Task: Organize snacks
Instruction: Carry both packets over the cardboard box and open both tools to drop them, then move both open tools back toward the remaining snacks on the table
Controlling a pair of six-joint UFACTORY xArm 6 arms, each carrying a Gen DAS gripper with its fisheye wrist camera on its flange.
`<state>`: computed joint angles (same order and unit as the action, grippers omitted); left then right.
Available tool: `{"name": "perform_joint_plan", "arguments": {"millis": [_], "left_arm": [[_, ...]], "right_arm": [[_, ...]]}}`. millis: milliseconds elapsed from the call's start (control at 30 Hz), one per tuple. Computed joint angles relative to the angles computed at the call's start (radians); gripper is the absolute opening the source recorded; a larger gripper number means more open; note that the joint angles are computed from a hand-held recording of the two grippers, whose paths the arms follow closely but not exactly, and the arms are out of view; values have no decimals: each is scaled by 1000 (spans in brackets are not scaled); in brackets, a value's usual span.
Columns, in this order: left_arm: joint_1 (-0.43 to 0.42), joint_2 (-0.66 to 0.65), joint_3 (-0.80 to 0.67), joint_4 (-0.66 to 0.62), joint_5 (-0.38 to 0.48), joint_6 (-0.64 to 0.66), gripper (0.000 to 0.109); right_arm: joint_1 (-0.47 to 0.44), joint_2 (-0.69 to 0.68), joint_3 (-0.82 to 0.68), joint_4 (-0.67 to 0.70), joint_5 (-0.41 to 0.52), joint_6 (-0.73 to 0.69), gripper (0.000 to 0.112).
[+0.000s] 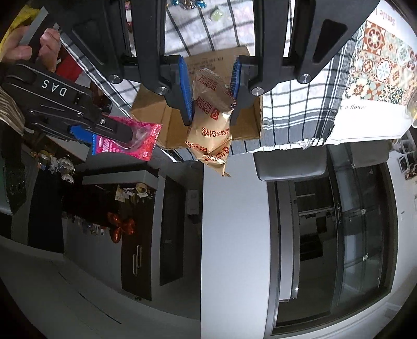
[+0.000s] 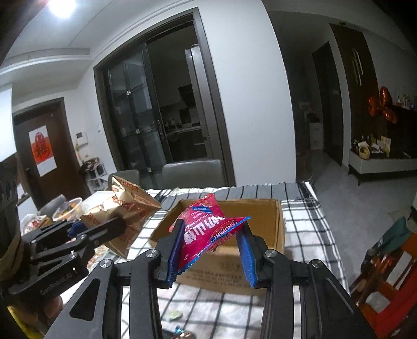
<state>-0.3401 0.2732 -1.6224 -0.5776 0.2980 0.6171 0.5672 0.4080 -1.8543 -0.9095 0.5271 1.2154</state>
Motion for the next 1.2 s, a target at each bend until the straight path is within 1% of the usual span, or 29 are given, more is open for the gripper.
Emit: {"name": "perform_joint_plan", "arguments": {"millis": [133,267,367,467,500,567,600,633,667,700,767,800,833,867,900,1000,1033,1067,1133,1167,1200], "left_arm": [[10,84,-116,37,67,-43,26],[19,173,-238,88,127,-93,26],[21,238,-323,140,155,-147,26],[26,324,-452,188,219,-204,27],[25,337,-470,197,231,-211,27],[27,390,-553,232,279,-238,29],[27,409,-584,246,294,-249,33],[28,418,-597,256,301,-257,40],[28,413,-588,261,294,-265,43],[28,400,-563,267,277,-272,49],[29,374,-524,251,255,-257,51],[27,354,-493,263,237,-267,51],[25,319,-437,265,205,-266,56],[24,286,-388,259,179,-257,59],[23,267,-358,260,160,-254,64],[18,169,-210,277,76,-246,67],[16,131,-154,283,45,-248,69],[15,110,-129,287,32,-253,70],[10,42,-29,294,-29,-249,71],[8,10,20,316,-66,-261,71],[7,-10,50,340,-84,-279,71]], "right_arm": [[-18,62,-94,84,22,-108,41],[-36,117,-161,155,29,-176,41],[-49,166,-223,205,49,-230,41],[-58,215,-289,244,73,-279,41],[-60,229,-309,253,81,-292,41],[-62,266,-364,271,114,-313,41],[-63,284,-392,279,127,-318,42],[-65,293,-405,295,136,-328,45],[-65,303,-424,308,151,-335,56],[-65,301,-421,300,160,-319,64],[-64,290,-407,274,167,-296,65],[-62,274,-383,263,168,-285,65],[-59,250,-345,240,161,-259,65],[-56,225,-307,216,153,-236,65],[-52,205,-279,192,153,-219,65],[-32,124,-168,109,148,-141,65],[-28,102,-136,90,142,-118,65],[-21,78,-105,76,142,-102,65],[-7,32,-45,41,130,-61,65],[-1,19,-28,34,126,-53,65],[5,-8,7,23,111,-33,65]]}}
